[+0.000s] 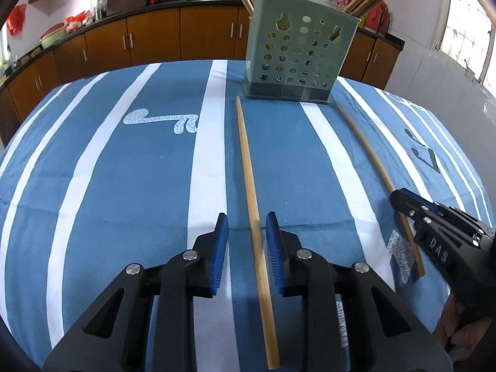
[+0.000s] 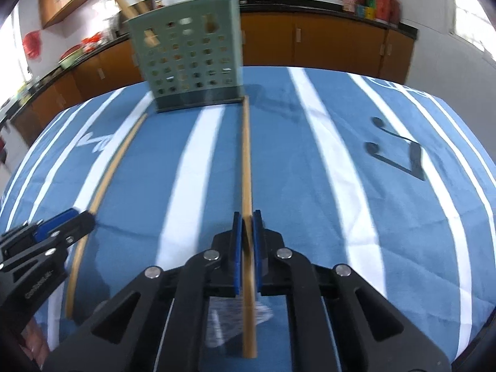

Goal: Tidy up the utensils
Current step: 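Move both grippers down toward the last loose chopsticks, then close the left gripper on a chopstick while the right gripper grasps another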

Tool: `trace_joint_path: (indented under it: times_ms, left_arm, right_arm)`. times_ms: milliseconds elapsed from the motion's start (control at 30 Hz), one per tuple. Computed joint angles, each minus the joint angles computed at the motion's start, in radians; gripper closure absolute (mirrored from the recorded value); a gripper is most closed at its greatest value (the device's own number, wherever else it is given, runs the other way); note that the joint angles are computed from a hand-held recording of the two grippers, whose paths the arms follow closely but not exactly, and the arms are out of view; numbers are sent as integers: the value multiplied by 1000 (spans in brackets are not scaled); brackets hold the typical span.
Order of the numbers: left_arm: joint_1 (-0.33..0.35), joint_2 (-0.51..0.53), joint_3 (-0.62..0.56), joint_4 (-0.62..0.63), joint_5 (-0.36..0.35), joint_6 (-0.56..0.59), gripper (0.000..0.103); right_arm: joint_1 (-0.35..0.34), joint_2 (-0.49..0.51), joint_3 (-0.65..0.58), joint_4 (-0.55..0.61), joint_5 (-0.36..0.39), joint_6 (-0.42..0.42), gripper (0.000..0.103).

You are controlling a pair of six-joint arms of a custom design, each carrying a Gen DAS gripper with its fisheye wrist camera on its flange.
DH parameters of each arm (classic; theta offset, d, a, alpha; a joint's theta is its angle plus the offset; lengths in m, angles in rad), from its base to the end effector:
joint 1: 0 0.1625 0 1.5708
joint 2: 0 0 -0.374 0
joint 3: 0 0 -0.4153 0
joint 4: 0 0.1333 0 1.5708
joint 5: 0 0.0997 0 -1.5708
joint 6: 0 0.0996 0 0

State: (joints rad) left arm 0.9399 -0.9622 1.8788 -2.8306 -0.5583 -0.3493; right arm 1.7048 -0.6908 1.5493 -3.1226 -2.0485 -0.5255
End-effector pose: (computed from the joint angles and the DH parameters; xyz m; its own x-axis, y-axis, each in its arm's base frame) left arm -0.1652 -0.5953 0.1237 -0.7502 -0.1832 -0.6353 0.3179 0.7426 -0.5895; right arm 0.1793 -0.6750 0.0822 -0.7438 -0.2331 0.6265 -0.5501 0.7459 -0.3755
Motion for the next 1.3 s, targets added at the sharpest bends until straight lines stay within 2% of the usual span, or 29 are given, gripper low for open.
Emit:
trace_joint_path:
  times_ms: [133, 267, 333, 400, 467, 700, 967, 1133, 1300]
  left_arm:
    - [3, -7, 0, 7, -18, -11, 77]
    - [1, 4, -8, 12, -9, -9, 77]
    - [-2, 14, -17, 34, 16, -12, 91]
    - [2, 11, -23, 55, 19, -24, 95]
    - [14, -2, -32, 83, 12, -45, 95]
    - [70, -31, -84, 167, 53, -73, 95]
    - [102, -23, -104, 57, 13, 47, 95]
    - [96, -9, -86, -29, 31, 99, 95]
    - [98, -17, -79, -40, 14, 96, 95]
  right_arm:
    - [-12, 11, -47, -13, -78, 95, 95]
    - [-27, 0, -65, 16, -83, 149, 95]
    - [-29, -2, -71, 34, -79, 142, 95]
    - [-31, -3, -74, 49, -70, 135, 95]
    - [-33, -9, -75, 71, -56, 130, 95]
    - [-27, 1, -103, 143, -9, 84, 95]
    - [-15, 47, -154, 142, -8, 26, 95]
    - [-17, 51, -146, 107, 0, 4, 95]
    - [-18, 51, -141, 94, 3, 0, 95]
